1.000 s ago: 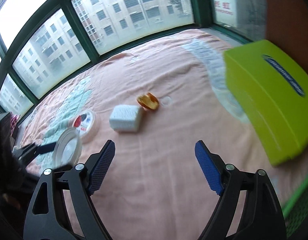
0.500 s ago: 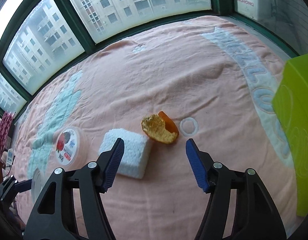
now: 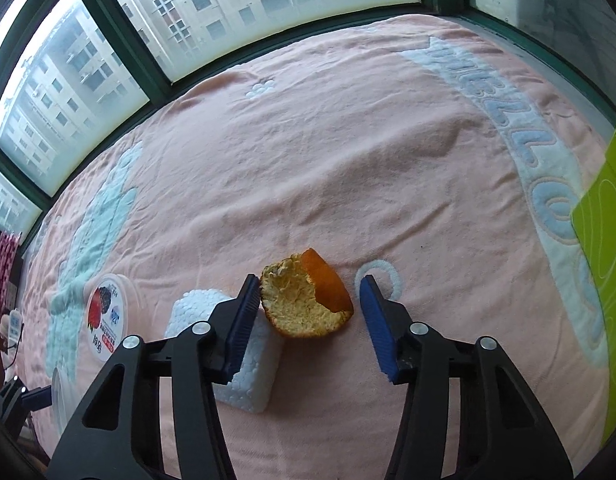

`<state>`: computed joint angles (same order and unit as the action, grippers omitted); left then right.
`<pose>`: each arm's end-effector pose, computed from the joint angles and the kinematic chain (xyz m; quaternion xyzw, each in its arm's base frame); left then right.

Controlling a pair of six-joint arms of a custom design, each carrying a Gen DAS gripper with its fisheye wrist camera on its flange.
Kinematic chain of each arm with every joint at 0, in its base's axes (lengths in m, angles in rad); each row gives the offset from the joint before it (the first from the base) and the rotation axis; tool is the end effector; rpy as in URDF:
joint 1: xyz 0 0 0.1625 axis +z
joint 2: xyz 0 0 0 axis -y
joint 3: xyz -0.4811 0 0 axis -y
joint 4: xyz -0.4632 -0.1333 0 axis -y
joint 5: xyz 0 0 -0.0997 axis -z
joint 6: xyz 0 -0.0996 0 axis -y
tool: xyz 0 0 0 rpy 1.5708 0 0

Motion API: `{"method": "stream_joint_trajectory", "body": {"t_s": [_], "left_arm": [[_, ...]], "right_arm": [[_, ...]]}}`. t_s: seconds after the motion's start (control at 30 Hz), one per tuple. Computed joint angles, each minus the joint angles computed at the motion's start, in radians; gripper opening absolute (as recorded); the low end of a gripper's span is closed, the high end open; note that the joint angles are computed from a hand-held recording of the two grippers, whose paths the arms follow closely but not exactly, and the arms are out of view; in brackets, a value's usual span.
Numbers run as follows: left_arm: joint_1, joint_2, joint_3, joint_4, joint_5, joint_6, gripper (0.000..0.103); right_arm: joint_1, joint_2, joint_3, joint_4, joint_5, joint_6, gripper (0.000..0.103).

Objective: Collect trash
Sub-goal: 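Grasp the orange peel with the right tool while the left tool holds the white lid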

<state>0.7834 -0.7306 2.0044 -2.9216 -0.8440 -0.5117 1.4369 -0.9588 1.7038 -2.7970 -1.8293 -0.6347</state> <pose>-0.2836 -0.5640 -0.0259 0.1148 0.9270 -0.2435 0.2611 0.0068 -0.7575 0.2030 0.2089 -0.9407 0.1721 0.2046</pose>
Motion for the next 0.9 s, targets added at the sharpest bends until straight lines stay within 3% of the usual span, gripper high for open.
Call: {"method": "stream_joint_trajectory", "body": {"t_s": [0.2, 0.43, 0.9], "left_arm": [[-0.006, 0.0, -0.001, 0.002, 0.009, 0.005, 0.089], [-0.024, -0.004, 0.003, 0.001, 0.012, -0.002, 0.089], [-0.105, 0.029, -0.01, -0.027, -0.023, 0.015, 0.089]], "right_arm": [[-0.001, -0.022, 0.025, -0.023, 0.014, -0.003, 0.036], [-0.007, -0.098, 0.096, -0.051, 0.042, 0.005, 0.033], [-0.057, -0.388, 0.343, -0.116, 0.091, 0.003, 0.033]]}}
